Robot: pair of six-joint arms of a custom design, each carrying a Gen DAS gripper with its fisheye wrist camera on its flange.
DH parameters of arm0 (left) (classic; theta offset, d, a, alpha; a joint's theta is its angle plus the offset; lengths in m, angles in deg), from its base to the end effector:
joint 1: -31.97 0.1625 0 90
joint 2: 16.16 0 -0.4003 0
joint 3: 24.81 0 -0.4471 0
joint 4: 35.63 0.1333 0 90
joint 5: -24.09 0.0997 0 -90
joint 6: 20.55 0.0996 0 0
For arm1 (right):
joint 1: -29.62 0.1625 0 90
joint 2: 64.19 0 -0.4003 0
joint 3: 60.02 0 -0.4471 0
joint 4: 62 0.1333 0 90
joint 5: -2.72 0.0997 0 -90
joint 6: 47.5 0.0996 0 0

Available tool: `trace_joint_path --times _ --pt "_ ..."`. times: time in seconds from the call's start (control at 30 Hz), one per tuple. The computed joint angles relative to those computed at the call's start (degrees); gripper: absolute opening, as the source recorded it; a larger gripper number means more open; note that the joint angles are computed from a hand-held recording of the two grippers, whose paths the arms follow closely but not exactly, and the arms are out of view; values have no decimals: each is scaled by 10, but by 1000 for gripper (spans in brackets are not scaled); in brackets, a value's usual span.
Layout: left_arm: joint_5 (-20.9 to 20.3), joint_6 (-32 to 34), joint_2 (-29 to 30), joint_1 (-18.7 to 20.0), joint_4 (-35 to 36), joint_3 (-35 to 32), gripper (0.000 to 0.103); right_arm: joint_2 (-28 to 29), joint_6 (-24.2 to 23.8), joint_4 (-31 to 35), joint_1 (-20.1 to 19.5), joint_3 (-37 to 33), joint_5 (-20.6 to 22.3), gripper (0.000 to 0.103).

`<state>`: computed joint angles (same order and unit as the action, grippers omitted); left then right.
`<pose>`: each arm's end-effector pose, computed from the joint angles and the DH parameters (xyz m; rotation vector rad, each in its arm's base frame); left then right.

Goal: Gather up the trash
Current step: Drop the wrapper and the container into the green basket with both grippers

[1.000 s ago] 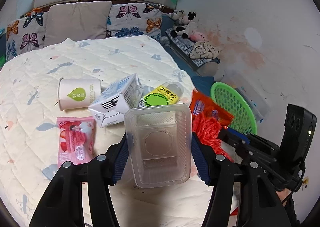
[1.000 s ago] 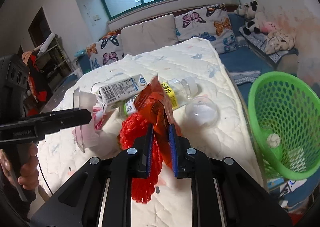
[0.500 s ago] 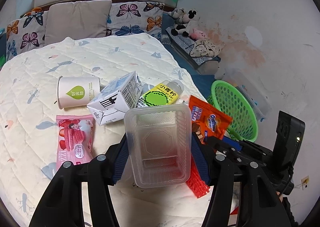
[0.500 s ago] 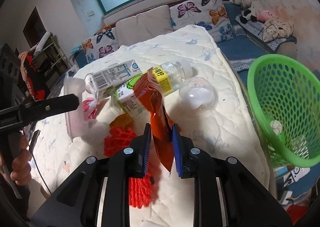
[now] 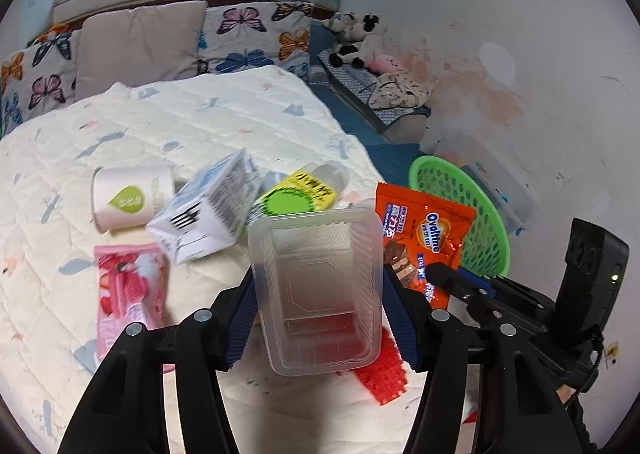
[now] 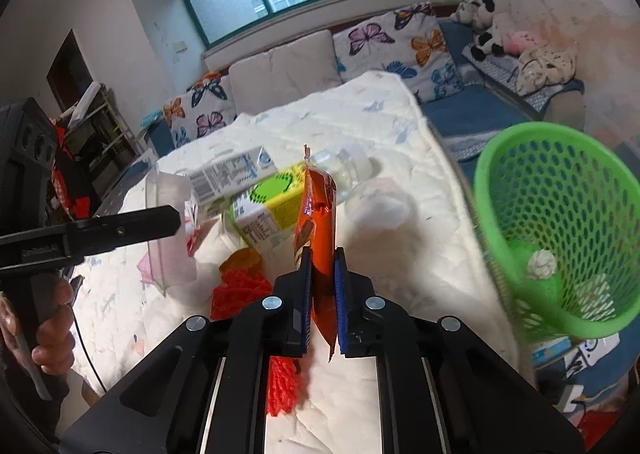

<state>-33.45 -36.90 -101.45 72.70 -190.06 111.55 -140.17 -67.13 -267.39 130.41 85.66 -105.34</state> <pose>-0.2042 -0.4222 0.1549 0.6781 2.6206 -0.6930 0.1735 -0.3634 0.1367 0.5103 -2.5356 1.0523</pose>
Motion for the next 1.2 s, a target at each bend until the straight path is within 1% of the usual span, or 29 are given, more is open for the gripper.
trace_joint_path --times 0.1,0.17,0.33,0.43,0.5,0.63,0.73,0.87,0.9,0.93,1.0,1.1,1.2 --pt "-15 8 24 -5 -9 -15 57 -29 -4 -4 -2 11 -7 10" --pt "-23 13 39 -9 -13 -24 57 -43 -7 -11 -3 16 -21 10" --pt "-59 25 97 -19 -28 -59 57 -95 -13 -19 -23 33 -43 10" --pt "-75 34 128 -23 -35 -79 57 -124 -19 -24 -48 39 -58 11" --pt "-79 41 151 -27 -40 -95 57 -134 -24 -25 -61 38 -69 11" --pt "-95 55 191 -31 -47 -127 57 -151 -32 -23 -98 40 -75 11" --pt "-101 63 220 -33 -50 -151 57 -161 -29 -14 -126 42 -67 13" --pt "-110 70 261 -31 -44 -187 57 -165 -27 -10 -153 42 -58 14" --pt "-111 72 270 -31 -44 -194 57 -168 -25 -9 -159 44 -52 19" --pt "-112 74 277 -31 -45 -198 57 -172 -23 -10 -166 47 -48 29" --pt "-115 77 291 -32 -46 -207 57 -176 -21 -17 -172 51 -46 39" --pt "-115 77 315 -32 -43 -223 57 -200 -16 -7 -187 64 -32 40" --pt "-114 77 338 -30 -39 -240 57 -221 -17 -6 -196 78 -23 44"
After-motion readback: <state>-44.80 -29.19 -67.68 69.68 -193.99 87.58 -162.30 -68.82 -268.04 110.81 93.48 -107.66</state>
